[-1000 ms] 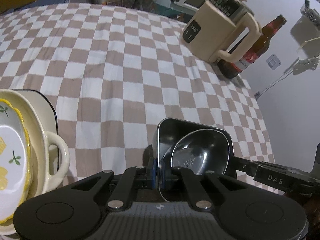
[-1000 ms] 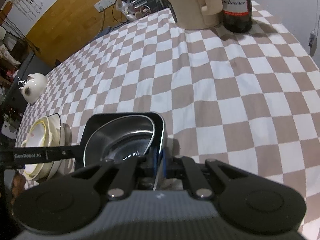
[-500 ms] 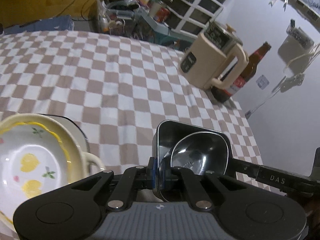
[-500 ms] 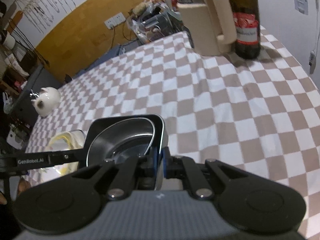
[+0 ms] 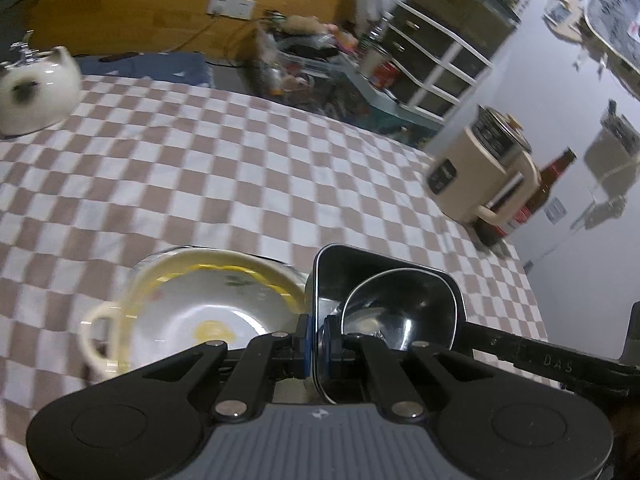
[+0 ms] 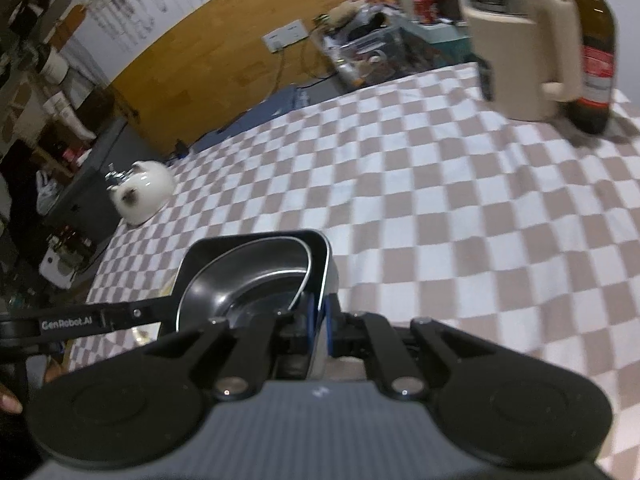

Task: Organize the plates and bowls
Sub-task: 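Grasp the stacked trays with bowl and lift them with both grippers, then lower the tray stack into the cream two-handled bowl on the plates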

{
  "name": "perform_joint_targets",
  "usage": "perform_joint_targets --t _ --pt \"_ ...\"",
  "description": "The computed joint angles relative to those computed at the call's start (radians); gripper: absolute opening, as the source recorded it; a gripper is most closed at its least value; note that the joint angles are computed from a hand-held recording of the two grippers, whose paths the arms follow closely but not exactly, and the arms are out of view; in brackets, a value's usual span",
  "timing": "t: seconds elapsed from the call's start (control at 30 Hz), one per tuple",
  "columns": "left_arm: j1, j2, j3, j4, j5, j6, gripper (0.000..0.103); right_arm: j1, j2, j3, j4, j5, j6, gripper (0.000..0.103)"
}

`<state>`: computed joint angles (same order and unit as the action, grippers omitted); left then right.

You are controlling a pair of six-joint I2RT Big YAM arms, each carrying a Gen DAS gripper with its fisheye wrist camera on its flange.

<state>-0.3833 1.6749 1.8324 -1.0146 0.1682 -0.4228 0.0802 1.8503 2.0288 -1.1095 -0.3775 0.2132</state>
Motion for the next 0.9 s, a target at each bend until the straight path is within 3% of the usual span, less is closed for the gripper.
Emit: perform_joint_targets --t 0.5,0.9 --pt "0.164 -0.060 -0.085 -0.007 0.076 0.096 0.006 0.124 0.066 0.078 0.009 0.023 0.065 0.007" --pt "0.197 -0.010 -0.050 -0.053 0.157 0.184 0.006 0.147 0.055 0.033 0.046 0.084 0.167 0.007"
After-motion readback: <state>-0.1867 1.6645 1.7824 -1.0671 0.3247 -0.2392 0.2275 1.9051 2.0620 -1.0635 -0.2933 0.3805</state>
